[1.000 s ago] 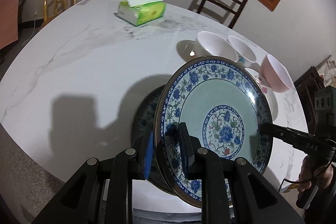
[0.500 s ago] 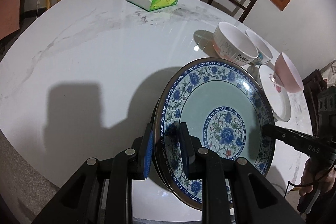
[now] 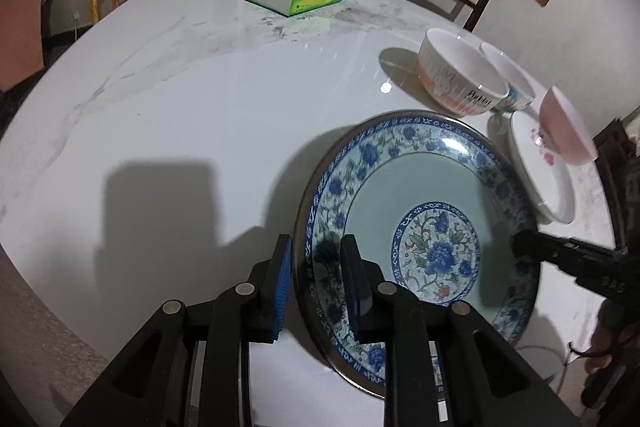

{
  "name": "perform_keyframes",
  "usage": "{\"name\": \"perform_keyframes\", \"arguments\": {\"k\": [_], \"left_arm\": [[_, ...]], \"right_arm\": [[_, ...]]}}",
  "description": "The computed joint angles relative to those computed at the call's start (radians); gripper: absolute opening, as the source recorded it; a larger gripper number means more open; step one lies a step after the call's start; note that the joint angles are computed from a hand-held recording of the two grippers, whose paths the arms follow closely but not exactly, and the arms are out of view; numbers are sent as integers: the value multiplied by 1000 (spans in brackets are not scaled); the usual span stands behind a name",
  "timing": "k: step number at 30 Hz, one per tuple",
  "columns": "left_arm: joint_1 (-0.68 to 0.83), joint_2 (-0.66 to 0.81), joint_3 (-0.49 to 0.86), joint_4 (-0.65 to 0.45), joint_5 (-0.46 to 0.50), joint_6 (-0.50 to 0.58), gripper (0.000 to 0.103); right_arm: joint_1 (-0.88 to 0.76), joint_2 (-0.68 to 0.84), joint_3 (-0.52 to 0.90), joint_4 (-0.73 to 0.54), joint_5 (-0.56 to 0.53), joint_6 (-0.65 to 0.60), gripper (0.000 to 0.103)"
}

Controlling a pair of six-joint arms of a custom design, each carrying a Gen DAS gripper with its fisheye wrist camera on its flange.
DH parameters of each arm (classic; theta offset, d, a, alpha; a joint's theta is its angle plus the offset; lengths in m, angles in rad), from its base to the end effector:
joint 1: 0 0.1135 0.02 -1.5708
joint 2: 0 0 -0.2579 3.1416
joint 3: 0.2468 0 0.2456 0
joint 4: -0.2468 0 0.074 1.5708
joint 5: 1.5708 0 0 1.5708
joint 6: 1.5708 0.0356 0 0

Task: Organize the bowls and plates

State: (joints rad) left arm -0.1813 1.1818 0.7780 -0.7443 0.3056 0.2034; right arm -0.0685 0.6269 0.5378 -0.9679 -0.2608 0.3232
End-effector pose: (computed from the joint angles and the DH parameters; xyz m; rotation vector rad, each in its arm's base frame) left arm 0.2037 -0.0482 0.2153 0.6011 2.6218 -0.4076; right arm 0.1073 0.0018 0.2090 0.4234 2.6002 0.4303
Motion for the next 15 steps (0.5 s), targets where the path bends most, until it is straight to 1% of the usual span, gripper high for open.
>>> {"name": "perform_keyframes", "arguments": {"k": [2, 4, 8, 11, 15], "left_arm": [[-7, -14, -9, 9, -7, 5, 20], [-8, -6, -10, 12, -5, 3, 20], [-15, -13, -16, 18, -17, 2, 20], [-8, -9, -12, 12, -12, 2, 20], [-14, -18, -16, 13, -23, -6, 20]], "right_arm": [[18, -8, 2, 1, 11, 3, 29], [37, -10, 3, 4, 25, 11, 32], [115, 0, 11, 8, 93, 41, 36], [183, 14, 23, 2, 152, 69, 36], [221, 31, 37, -9, 193, 81, 36]]}}
